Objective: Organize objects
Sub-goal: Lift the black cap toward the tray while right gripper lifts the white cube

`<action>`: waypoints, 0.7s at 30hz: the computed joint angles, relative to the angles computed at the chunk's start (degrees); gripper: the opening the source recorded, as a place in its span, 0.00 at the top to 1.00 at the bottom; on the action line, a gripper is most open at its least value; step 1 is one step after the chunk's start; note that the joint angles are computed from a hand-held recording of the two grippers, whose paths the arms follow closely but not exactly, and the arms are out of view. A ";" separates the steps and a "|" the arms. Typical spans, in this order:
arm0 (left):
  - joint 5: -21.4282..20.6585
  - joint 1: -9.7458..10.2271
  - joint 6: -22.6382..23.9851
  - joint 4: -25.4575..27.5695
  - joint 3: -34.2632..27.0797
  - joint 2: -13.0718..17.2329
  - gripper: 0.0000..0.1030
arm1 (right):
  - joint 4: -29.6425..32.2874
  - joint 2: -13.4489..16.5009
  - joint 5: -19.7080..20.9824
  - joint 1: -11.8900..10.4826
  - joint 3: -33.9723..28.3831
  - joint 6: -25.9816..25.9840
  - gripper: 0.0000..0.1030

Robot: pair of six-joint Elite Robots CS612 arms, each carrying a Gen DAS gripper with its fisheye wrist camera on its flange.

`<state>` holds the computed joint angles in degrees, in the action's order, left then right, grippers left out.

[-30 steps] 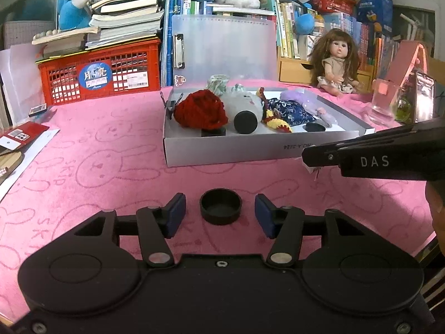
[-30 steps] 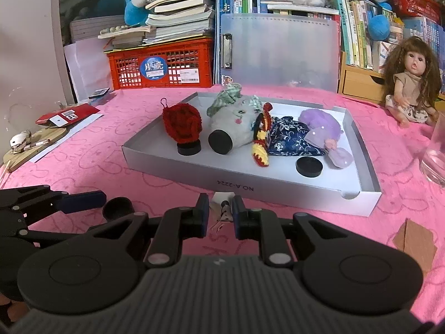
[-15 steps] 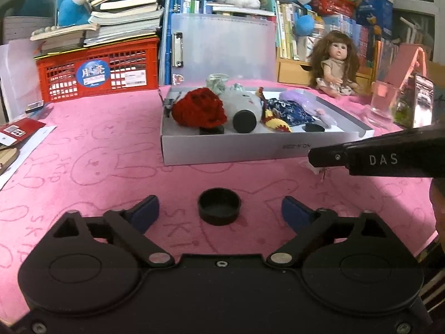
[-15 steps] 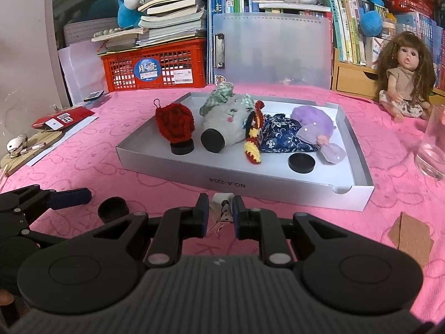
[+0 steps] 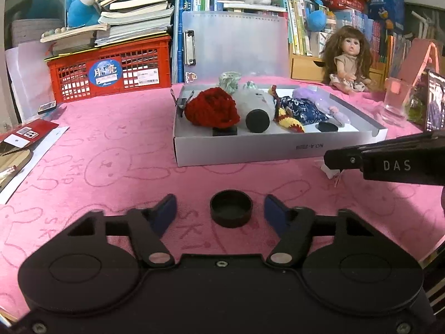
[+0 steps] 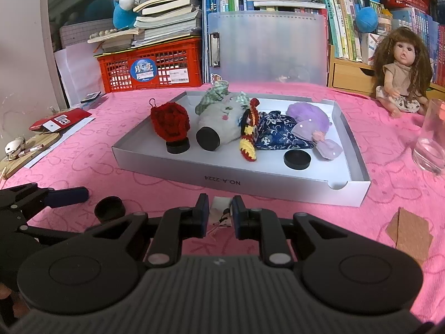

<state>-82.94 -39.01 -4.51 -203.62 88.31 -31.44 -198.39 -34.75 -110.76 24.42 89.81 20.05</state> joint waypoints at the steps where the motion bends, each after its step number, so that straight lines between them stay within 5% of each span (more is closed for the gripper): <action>1: 0.04 0.04 -0.25 -0.07 0.02 -0.04 0.57 | -0.06 -0.02 -0.04 0.00 0.02 0.02 0.78; 4: -0.59 0.27 -1.27 -0.28 0.06 -0.14 0.70 | -0.26 -0.08 -0.26 0.02 0.13 0.17 0.78; 21: -2.45 0.62 -1.66 -0.55 -0.70 -0.55 0.70 | -2.05 -0.64 -1.71 0.01 1.23 0.75 0.79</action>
